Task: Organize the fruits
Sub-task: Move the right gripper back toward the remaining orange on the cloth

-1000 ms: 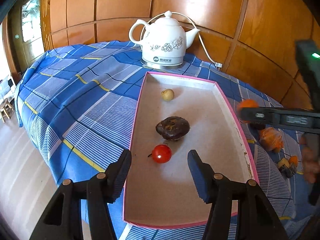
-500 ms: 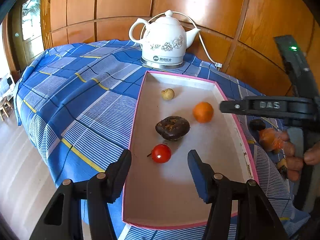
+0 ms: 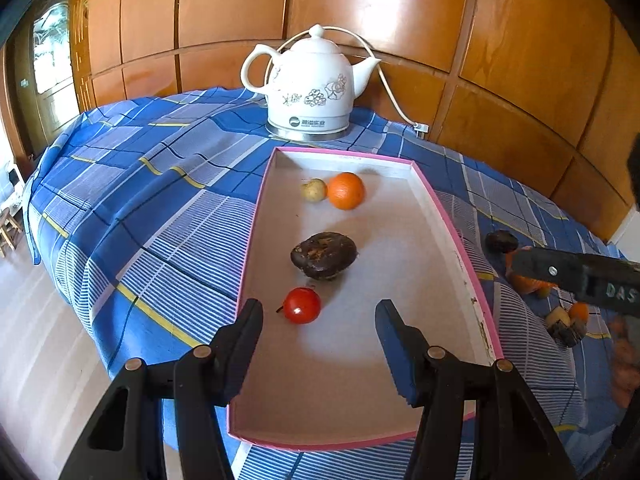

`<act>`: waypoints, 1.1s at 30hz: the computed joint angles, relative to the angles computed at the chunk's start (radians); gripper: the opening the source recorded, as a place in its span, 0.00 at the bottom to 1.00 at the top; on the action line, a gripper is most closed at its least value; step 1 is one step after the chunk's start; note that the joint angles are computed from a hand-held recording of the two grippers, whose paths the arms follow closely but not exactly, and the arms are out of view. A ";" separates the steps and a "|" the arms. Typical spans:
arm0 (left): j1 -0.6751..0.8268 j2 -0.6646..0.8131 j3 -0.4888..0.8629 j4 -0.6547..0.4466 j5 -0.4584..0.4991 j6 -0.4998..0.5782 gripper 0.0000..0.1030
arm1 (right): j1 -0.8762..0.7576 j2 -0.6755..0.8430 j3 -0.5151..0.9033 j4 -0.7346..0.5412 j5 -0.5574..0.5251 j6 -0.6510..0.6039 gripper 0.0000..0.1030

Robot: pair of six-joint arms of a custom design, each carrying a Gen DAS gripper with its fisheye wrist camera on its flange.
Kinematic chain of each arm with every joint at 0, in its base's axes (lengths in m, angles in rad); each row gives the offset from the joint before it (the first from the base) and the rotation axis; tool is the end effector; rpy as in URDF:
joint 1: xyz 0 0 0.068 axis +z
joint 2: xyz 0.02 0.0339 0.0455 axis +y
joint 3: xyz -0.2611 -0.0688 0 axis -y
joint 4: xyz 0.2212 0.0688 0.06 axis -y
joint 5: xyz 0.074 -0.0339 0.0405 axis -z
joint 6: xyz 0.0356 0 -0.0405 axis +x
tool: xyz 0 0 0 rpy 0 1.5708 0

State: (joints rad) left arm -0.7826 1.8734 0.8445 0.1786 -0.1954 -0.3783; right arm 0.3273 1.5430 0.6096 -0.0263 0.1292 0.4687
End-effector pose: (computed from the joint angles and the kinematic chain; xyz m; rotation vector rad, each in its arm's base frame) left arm 0.2425 -0.2314 0.1223 0.3984 2.3888 -0.3016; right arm 0.2432 0.0777 0.1429 0.2298 2.5156 0.1581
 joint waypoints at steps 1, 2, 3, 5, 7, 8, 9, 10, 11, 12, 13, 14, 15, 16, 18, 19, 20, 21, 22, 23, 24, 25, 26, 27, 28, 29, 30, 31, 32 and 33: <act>-0.004 0.000 0.002 -0.003 -0.002 0.000 0.58 | 0.005 -0.024 -0.017 -0.013 0.016 -0.005 0.41; -0.007 0.000 0.003 -0.005 -0.001 0.000 0.58 | 0.008 -0.039 -0.025 -0.024 0.027 -0.009 0.41; -0.009 -0.002 0.001 -0.005 -0.002 0.000 0.58 | 0.012 -0.055 -0.032 -0.036 0.039 -0.013 0.41; -0.016 -0.001 0.004 -0.008 -0.002 0.000 0.58 | 0.024 -0.091 -0.049 -0.060 0.063 -0.024 0.41; -0.025 0.000 0.006 -0.012 -0.007 0.001 0.58 | 0.035 -0.125 -0.063 -0.085 0.088 -0.032 0.41; -0.028 0.001 0.007 -0.012 -0.008 0.002 0.58 | 0.039 -0.137 -0.068 -0.095 0.096 -0.035 0.41; -0.031 0.002 0.008 -0.013 -0.008 0.004 0.58 | 0.044 -0.149 -0.074 -0.103 0.102 -0.037 0.41; -0.035 0.000 0.008 -0.014 -0.010 0.005 0.58 | 0.048 -0.164 -0.080 -0.117 0.109 -0.043 0.41; -0.037 0.000 0.009 -0.016 -0.011 0.006 0.58 | 0.051 -0.171 -0.082 -0.125 0.115 -0.046 0.41; -0.038 -0.001 0.010 -0.018 -0.011 0.008 0.58 | 0.051 -0.181 -0.087 -0.133 0.120 -0.051 0.41; -0.040 0.000 0.012 -0.020 -0.010 0.010 0.58 | 0.053 -0.197 -0.093 -0.146 0.127 -0.057 0.41; -0.040 0.000 0.014 -0.022 -0.009 0.013 0.58 | 0.054 -0.206 -0.096 -0.155 0.131 -0.060 0.41; -0.043 0.000 0.016 -0.024 -0.009 0.015 0.58 | 0.054 -0.218 -0.100 -0.166 0.136 -0.064 0.41; -0.044 0.002 0.019 -0.025 -0.008 0.016 0.58 | 0.051 -0.236 -0.104 -0.183 0.141 -0.071 0.41; -0.049 0.004 0.024 -0.029 -0.008 0.019 0.58 | 0.038 -0.262 -0.111 -0.205 0.140 -0.084 0.41; -0.052 0.005 0.026 -0.031 -0.009 0.020 0.58 | 0.023 -0.283 -0.115 -0.222 0.143 -0.096 0.41; -0.054 0.006 0.028 -0.033 -0.008 0.022 0.58 | 0.014 -0.297 -0.117 -0.235 0.147 -0.104 0.41; -0.057 0.006 0.029 -0.033 -0.006 0.025 0.58 | 0.001 -0.311 -0.118 -0.249 0.149 -0.114 0.41; -0.059 0.005 0.029 -0.035 -0.005 0.026 0.58 | -0.026 -0.335 -0.121 -0.269 0.143 -0.131 0.41; -0.063 0.006 0.033 -0.038 -0.002 0.029 0.58 | -0.045 -0.351 -0.122 -0.284 0.143 -0.142 0.41; -0.067 0.006 0.036 -0.041 -0.001 0.031 0.58 | -0.061 -0.368 -0.123 -0.301 0.148 -0.150 0.41; -0.072 0.007 0.040 -0.043 0.001 0.033 0.58 | -0.097 -0.392 -0.124 -0.323 0.149 -0.171 0.41; -0.077 0.008 0.045 -0.046 0.002 0.037 0.58 | -0.126 -0.409 -0.126 -0.335 0.144 -0.188 0.41; -0.082 0.009 0.050 -0.050 0.004 0.041 0.58 | -0.175 -0.434 -0.130 -0.352 0.134 -0.211 0.41; -0.091 0.011 0.059 -0.055 0.009 0.049 0.58 | -0.221 -0.455 -0.133 -0.364 0.121 -0.233 0.41; -0.096 0.012 0.066 -0.059 0.014 0.054 0.58 | -0.264 -0.470 -0.137 -0.371 0.107 -0.251 0.41; -0.102 0.014 0.074 -0.064 0.020 0.060 0.58 | -0.306 -0.483 -0.140 -0.376 0.092 -0.269 0.41; -0.112 0.019 0.088 -0.072 0.031 0.070 0.58 | -0.377 -0.501 -0.148 -0.379 0.068 -0.301 0.41; -0.118 0.021 0.096 -0.078 0.036 0.075 0.58 | -0.423 -0.507 -0.154 -0.376 0.051 -0.324 0.41; -0.127 0.027 0.111 -0.086 0.042 0.082 0.58 | -0.466 -0.510 -0.161 -0.370 0.039 -0.343 0.41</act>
